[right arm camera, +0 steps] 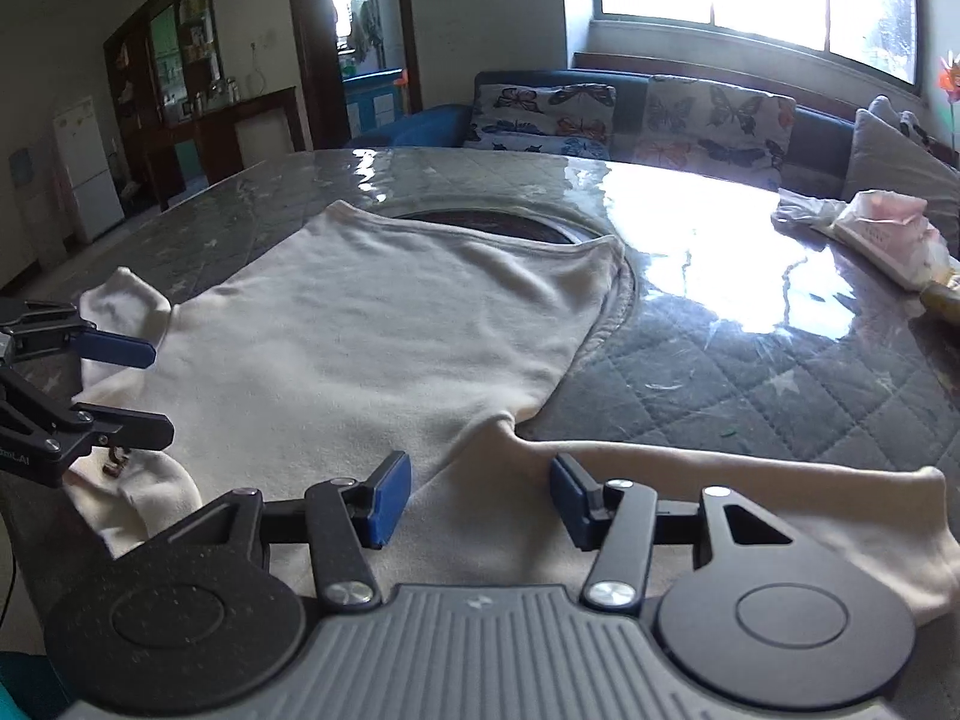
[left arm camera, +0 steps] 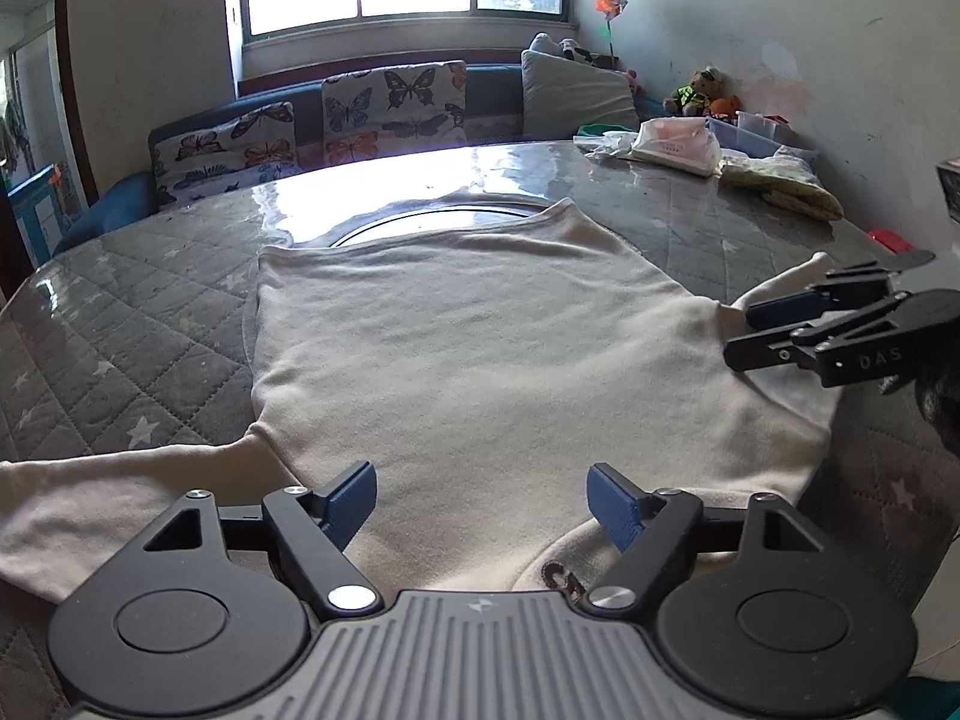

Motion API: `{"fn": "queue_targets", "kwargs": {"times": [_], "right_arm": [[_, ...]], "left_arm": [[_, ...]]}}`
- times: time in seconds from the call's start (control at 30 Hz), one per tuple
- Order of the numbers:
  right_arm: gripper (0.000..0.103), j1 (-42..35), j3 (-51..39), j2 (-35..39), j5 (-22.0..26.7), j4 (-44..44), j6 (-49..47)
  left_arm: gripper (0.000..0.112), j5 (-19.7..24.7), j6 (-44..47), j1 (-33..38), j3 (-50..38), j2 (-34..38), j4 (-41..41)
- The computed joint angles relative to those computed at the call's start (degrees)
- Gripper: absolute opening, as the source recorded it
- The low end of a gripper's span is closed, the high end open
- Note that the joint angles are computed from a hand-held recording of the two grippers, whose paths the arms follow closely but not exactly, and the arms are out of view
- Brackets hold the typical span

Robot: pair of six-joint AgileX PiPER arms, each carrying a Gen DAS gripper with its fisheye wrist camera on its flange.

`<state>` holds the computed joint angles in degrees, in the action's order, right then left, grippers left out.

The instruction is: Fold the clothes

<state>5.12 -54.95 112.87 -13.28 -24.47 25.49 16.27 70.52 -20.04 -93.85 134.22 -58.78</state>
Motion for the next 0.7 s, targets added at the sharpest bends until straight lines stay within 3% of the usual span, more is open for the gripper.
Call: {"fn": "queue_targets", "kwargs": {"times": [0.2, 0.37, 0.7], "right_arm": [[0.06, -0.01, 5.09, -2.63, -2.64, 13.81, -11.5], [0.07, -0.33, 7.56, -2.37, -5.34, 25.82, -19.86], [0.09, 1.19, 9.02, -0.86, -9.75, 33.88, -28.21]], "left_arm": [[0.088, 1.0, -11.71, -1.33, -2.67, 0.66, 8.8], [0.091, 2.8, -27.97, -2.57, -6.36, 2.31, 21.9], [0.103, 4.96, -41.52, -4.01, -9.5, 3.95, 33.08]]}}
